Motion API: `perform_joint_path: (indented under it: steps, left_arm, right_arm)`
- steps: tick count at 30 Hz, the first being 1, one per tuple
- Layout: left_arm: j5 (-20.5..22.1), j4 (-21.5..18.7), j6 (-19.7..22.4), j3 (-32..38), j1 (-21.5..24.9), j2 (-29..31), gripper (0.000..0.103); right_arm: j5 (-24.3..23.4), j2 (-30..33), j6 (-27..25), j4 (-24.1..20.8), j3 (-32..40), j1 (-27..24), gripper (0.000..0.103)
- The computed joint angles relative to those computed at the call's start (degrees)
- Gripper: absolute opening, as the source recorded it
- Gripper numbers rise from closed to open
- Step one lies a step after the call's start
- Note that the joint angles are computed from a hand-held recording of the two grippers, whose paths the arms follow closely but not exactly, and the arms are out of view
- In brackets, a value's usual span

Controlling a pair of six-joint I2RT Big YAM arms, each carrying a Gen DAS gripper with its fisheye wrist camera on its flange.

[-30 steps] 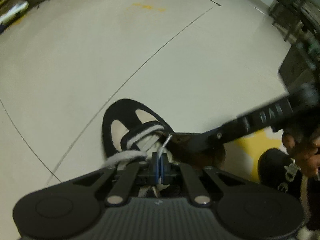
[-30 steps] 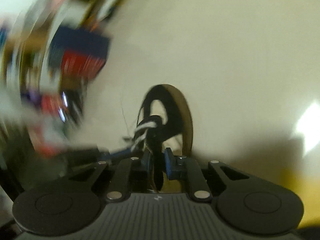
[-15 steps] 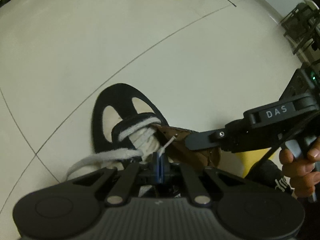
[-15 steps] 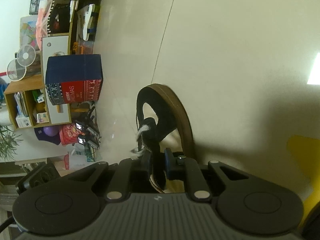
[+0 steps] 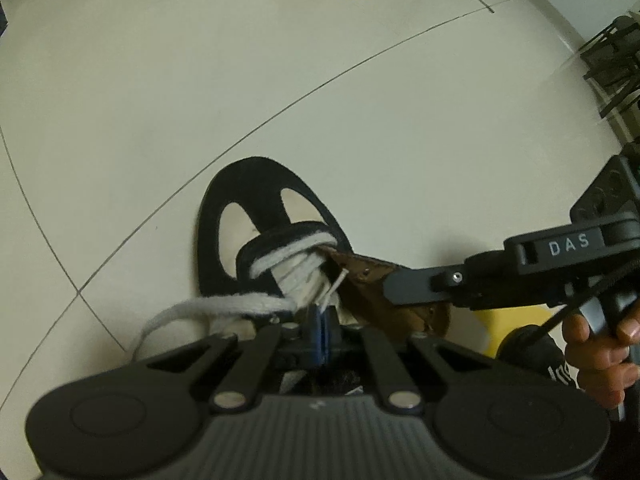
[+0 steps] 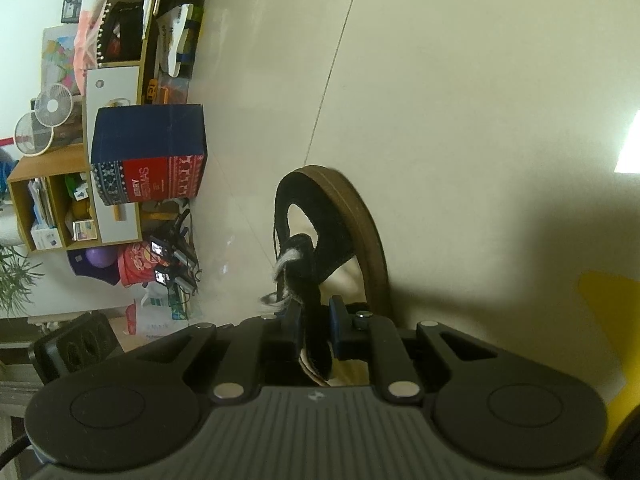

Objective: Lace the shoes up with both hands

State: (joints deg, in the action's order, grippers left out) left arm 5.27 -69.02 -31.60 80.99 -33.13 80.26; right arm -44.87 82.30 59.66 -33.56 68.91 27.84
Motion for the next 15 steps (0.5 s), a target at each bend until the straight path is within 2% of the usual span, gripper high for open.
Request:
perform_joint_path:
  steps: [10,15]
  left_arm:
    - [1.5,0.2,-2.2,-0.5,1.0,0.3,0.004]
    - [-2.1,-1.2,0.4,1.2,-0.6,1.6,0.003]
  right_arm:
    - [1.5,0.4,-5.6,-3.1,1.9,0.7,0.014]
    - [4.1,0.1,-11.9,-5.5,3.1,1.5,0.014]
